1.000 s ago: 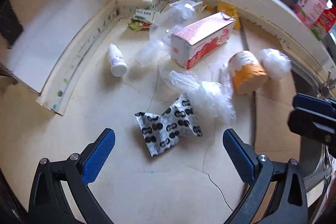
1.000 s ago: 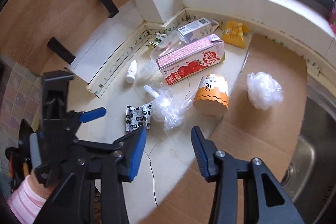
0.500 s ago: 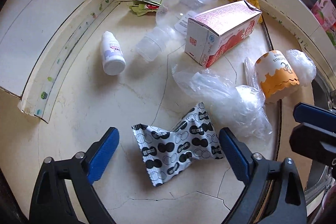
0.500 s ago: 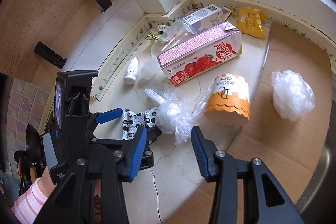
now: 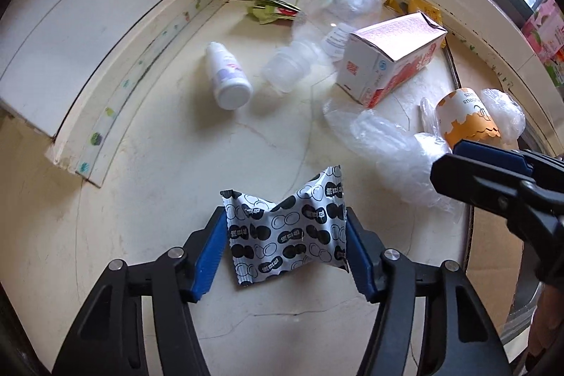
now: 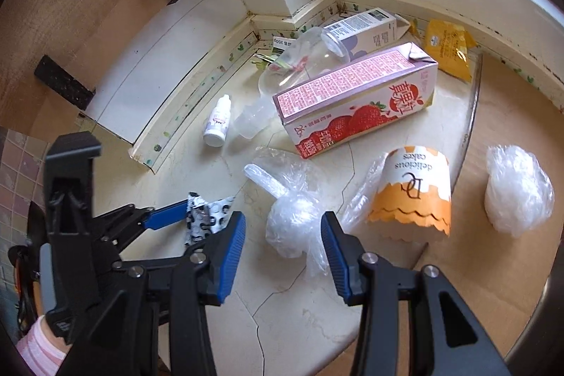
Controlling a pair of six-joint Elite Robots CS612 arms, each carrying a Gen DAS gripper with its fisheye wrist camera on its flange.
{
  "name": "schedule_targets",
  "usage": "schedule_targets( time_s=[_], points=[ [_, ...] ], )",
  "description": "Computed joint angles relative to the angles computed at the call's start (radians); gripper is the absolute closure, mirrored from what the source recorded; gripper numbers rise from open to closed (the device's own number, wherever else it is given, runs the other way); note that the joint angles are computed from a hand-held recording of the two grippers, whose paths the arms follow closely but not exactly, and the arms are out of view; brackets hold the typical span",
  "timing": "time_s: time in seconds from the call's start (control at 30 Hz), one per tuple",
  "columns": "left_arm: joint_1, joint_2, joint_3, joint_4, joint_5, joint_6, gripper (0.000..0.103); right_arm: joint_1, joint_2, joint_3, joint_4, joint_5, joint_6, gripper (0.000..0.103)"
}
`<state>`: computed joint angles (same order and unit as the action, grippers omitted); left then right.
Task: Collect trash
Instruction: 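Grasp the patterned snack wrapper with the left tool while the right tool grasps the clear plastic bag, then carry the wrapper and plastic bag down over the floor bin with both tools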
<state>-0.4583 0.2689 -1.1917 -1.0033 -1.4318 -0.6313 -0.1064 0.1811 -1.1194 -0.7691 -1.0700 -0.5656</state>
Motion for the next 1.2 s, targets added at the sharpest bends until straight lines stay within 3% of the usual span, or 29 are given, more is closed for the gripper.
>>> schedule_targets(
  time_s=[0.27, 0.4, 0.47, 0.63, 0.97, 1.2],
  points=[
    [0.000, 0.021, -0.067, 0.041, 0.012, -0.026, 0.047, 0.033, 0.029, -0.017, -0.063, -0.115, -0.027, 0.058],
    [-0.001, 0.034, -0.110, 0.067, 0.015, -0.035, 0.048, 0.038, 0.038, -0.019, -0.057, -0.133, -0.025, 0.058],
    [-0.001, 0.038, -0.125, 0.077, 0.012, -0.038, 0.049, 0.043, 0.042, -0.020, -0.053, -0.157, -0.024, 0.062],
    [-0.006, 0.045, -0.160, 0.090, 0.008, -0.039, 0.052, 0.041, 0.053, -0.052, -0.044, -0.152, -0.027, 0.072],
    [-0.035, 0.047, -0.244, 0.128, -0.006, -0.008, 0.055, 0.014, 0.064, -0.175, 0.057, -0.121, -0.044, 0.073],
    [-0.071, 0.049, -0.335, 0.176, -0.033, 0.019, 0.056, -0.012, 0.070, -0.315, 0.187, -0.093, -0.063, 0.073]
  ],
)
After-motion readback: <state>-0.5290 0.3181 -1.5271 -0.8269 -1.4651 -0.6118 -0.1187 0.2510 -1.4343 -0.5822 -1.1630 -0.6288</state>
